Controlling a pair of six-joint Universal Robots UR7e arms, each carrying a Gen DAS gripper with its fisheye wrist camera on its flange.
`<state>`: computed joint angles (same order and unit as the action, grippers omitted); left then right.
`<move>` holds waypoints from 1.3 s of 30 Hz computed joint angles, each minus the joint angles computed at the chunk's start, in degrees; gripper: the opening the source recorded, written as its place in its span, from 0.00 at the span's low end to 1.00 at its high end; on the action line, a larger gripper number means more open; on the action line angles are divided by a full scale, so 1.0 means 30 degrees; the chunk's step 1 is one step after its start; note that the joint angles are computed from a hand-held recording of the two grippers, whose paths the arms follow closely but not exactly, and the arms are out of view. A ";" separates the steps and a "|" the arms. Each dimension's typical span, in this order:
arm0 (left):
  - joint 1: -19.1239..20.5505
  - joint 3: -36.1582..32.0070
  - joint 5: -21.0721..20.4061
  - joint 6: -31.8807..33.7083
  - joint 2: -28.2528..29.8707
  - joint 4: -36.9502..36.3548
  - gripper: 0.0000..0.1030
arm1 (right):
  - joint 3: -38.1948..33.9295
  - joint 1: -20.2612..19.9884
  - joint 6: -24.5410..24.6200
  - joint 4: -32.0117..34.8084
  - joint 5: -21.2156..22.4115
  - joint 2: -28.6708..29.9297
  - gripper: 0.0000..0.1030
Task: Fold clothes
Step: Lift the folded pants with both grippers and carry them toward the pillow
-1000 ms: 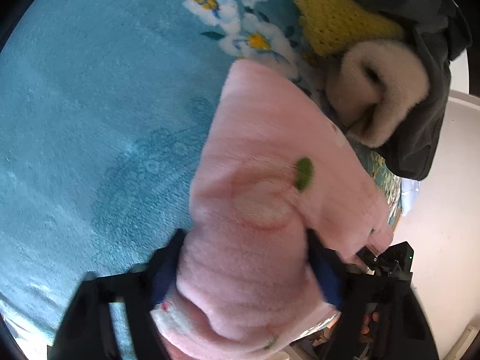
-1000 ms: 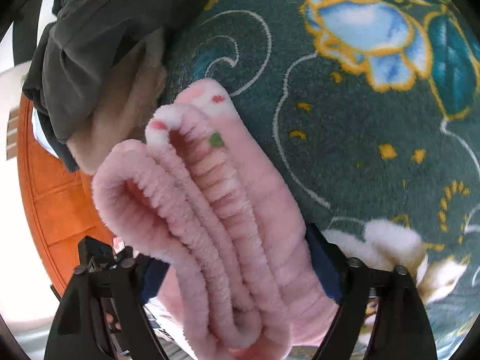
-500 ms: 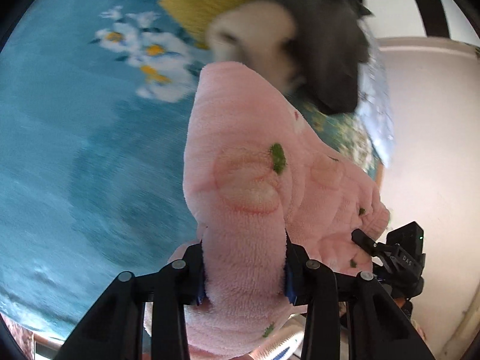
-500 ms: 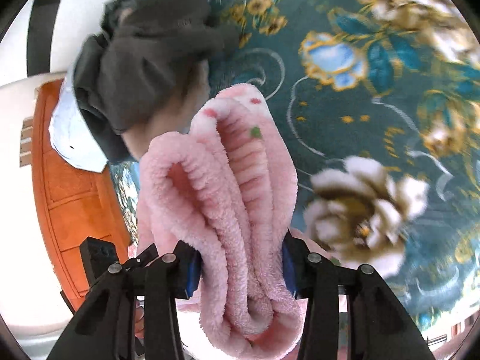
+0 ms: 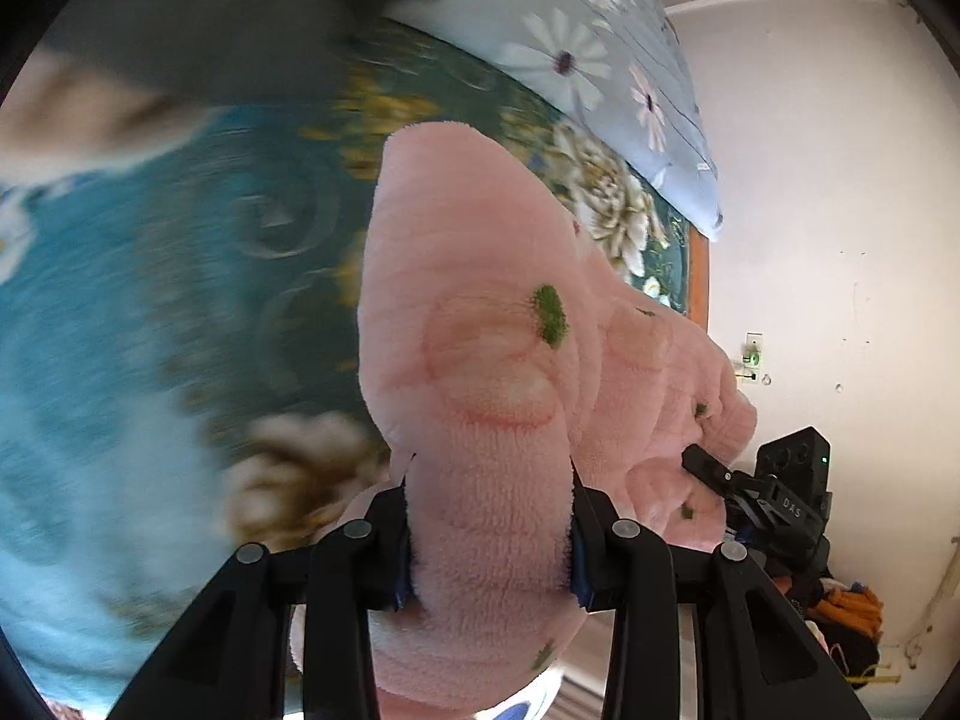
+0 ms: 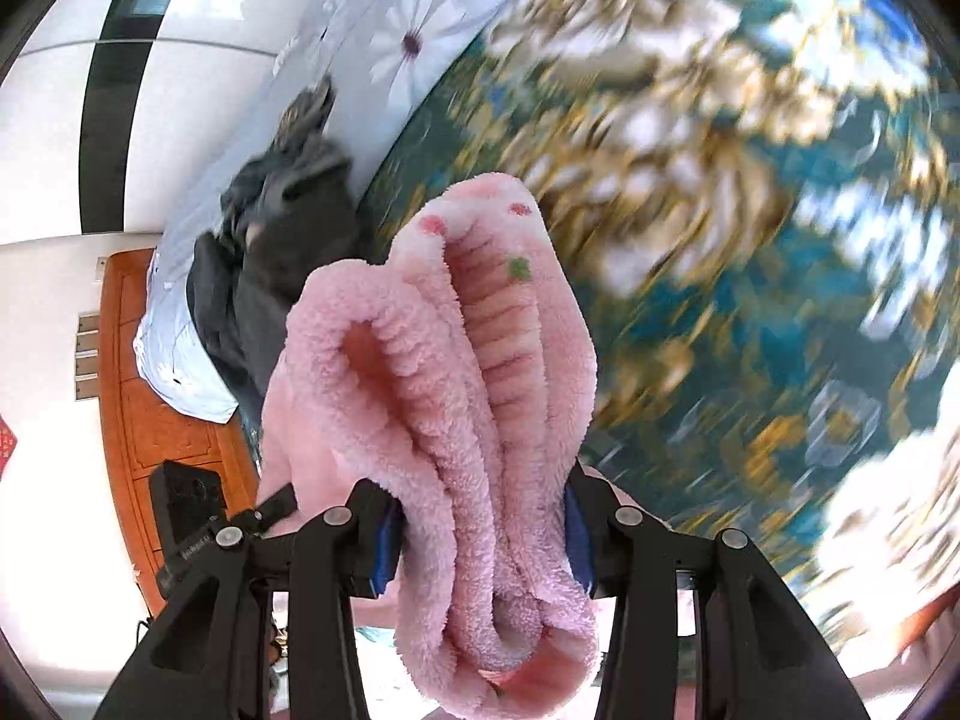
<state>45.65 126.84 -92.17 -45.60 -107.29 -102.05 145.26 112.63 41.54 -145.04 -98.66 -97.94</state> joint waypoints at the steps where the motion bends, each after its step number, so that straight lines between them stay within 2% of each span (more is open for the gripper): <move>1: -0.0571 0.0366 0.0053 -0.0732 0.0974 -0.1292 0.39 | -0.0180 -0.1064 -0.1154 0.0908 0.0226 -0.0856 0.44; 3: -0.1348 0.0745 -0.0167 -0.2247 0.3229 -0.3852 0.39 | -0.1148 -0.3612 -0.3990 0.3079 0.0539 -0.2038 0.44; 6: -0.1679 0.0458 -0.0448 -0.3398 0.6239 -0.6435 0.39 | -0.2792 -0.6224 -0.6868 0.4914 0.0677 -0.2428 0.45; 11: -0.1604 -0.1188 -0.0565 -0.3770 1.0635 -0.9260 0.39 | -0.5792 -0.9345 -1.0342 0.5974 0.1411 -0.1057 0.45; 15: -0.1068 -0.2702 -0.0714 -0.3386 1.3487 -1.0437 0.40 | -0.7868 -1.0745 -1.1893 0.6223 0.1639 0.0479 0.45; 23: -0.0025 -0.4384 0.0080 -0.3100 1.6599 -1.1778 0.42 | -1.0358 -1.2424 -1.3462 0.5299 0.1681 0.3444 0.45; 25: 0.0204 -0.4427 0.0350 -0.3436 1.6771 -1.1464 0.43 | -1.0611 -1.2670 -1.3557 0.5065 0.1467 0.3936 0.47; 28: 0.0521 -0.4050 0.0012 -0.3751 1.6472 -1.1790 0.48 | -1.0747 -1.2921 -1.3998 0.5141 0.1300 0.4250 0.50; 30: 0.0616 -0.3726 -0.0063 -0.3842 1.6001 -1.2062 0.48 | -1.0769 -1.3023 -1.4818 0.5336 0.1441 0.4127 0.54; 33: 0.0254 -0.3274 0.0877 -0.4011 1.4850 -1.2226 0.48 | -1.0936 -1.2850 -1.6158 0.5877 0.0913 0.3520 0.55; 36: -0.0716 -0.3300 0.2133 -0.2929 1.4091 -1.1684 0.48 | -1.0715 -1.1890 -1.7398 0.4317 -0.0848 0.2572 0.55; 37: -0.1181 -0.3448 0.2597 -0.2198 1.3985 -1.1348 0.48 | -1.0577 -1.1585 -1.7710 0.3637 -0.0927 0.2320 0.55; 39: -0.1916 -0.3410 0.2520 -0.0901 1.3870 -1.0825 0.48 | -1.0166 -1.1002 -1.8565 0.2454 0.0275 0.1802 0.55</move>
<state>39.90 116.61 -84.61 -48.30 -65.68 -134.52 114.76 79.63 -14.16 -137.68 -97.84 -92.54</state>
